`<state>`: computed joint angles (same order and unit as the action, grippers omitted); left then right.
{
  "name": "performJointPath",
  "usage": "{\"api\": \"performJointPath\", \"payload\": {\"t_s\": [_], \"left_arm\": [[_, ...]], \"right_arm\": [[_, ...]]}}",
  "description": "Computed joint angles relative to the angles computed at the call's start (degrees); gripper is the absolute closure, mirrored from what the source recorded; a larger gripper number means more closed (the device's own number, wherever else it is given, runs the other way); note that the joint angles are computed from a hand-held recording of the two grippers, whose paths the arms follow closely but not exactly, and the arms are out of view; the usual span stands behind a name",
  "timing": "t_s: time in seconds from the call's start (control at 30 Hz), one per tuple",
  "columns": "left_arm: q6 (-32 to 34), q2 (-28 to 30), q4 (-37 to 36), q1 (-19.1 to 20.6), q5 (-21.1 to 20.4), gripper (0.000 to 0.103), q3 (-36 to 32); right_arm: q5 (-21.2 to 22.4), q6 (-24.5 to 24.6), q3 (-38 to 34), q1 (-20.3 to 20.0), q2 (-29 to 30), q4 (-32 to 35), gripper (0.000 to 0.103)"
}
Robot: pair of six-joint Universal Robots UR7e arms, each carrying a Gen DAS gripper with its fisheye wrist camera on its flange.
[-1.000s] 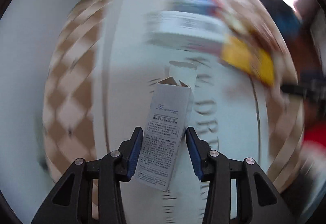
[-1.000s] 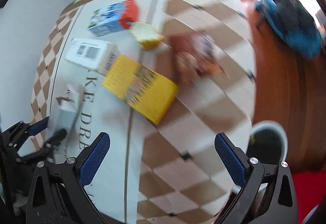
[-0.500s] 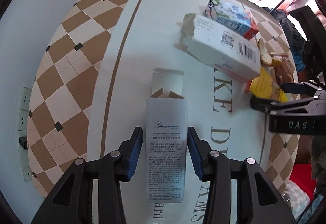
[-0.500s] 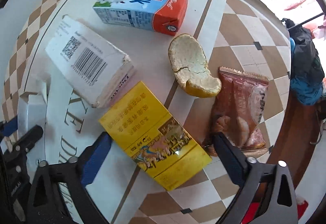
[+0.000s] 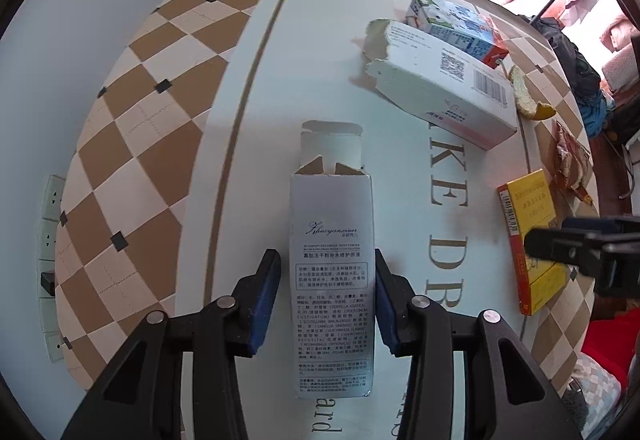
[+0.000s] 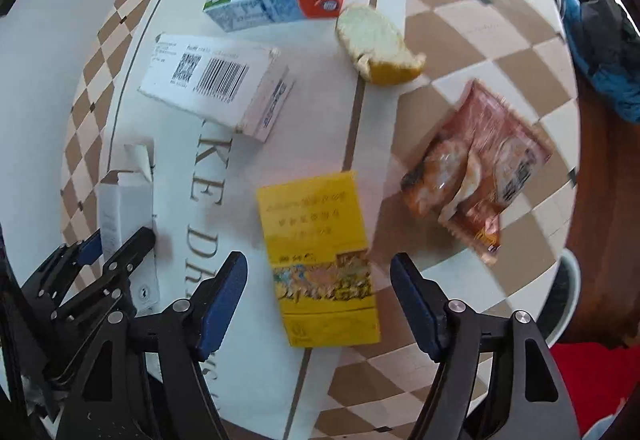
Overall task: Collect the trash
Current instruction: 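Grasp the white carton with the left tool while the right tool grasps the yellow cigarette box, then lift the carton and yellow box and carry them toward the bin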
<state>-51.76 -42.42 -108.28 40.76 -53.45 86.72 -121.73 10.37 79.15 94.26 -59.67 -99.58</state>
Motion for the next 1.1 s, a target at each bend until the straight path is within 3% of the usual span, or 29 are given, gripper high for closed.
{"api": "performJointPath", "payload": {"t_s": [0.03, 0.2, 0.4, 0.6, 0.9, 1.1], "left_arm": [[-0.3, -0.3, -0.5, -0.2, 0.1, 0.072, 0.6], [-1.2, -1.1, -0.2, -0.6, 0.6, 0.072, 1.6], [-2.6, -1.9, 1.0, -1.1, 1.4, 0.072, 2.8], [-4.3, -2.6, 3.0, -2.6, 2.9, 0.072, 3.9], [-3.5, -1.8, 2.7, -1.7, 2.3, 0.072, 3.1], [-3.6, -1.9, 3.4, -2.0, 2.7, 0.072, 2.7]], "right_arm": [[0.3, 0.2, 0.5, -0.2, -0.2, 0.1, 0.027], [-2.6, -0.2, 4.6, 0.5, -1.4, -3.8, 0.025], [-11.8, -2.3, 10.9, 3.6, -2.1, -11.8, 0.043], [-12.6, -2.1, 14.6, 4.6, -3.6, -15.3, 0.043], [-11.7, 2.9, 11.9, 5.2, -1.0, -10.6, 0.042], [-12.1, 1.5, 12.5, 5.5, -0.7, -13.2, 0.044]]}}
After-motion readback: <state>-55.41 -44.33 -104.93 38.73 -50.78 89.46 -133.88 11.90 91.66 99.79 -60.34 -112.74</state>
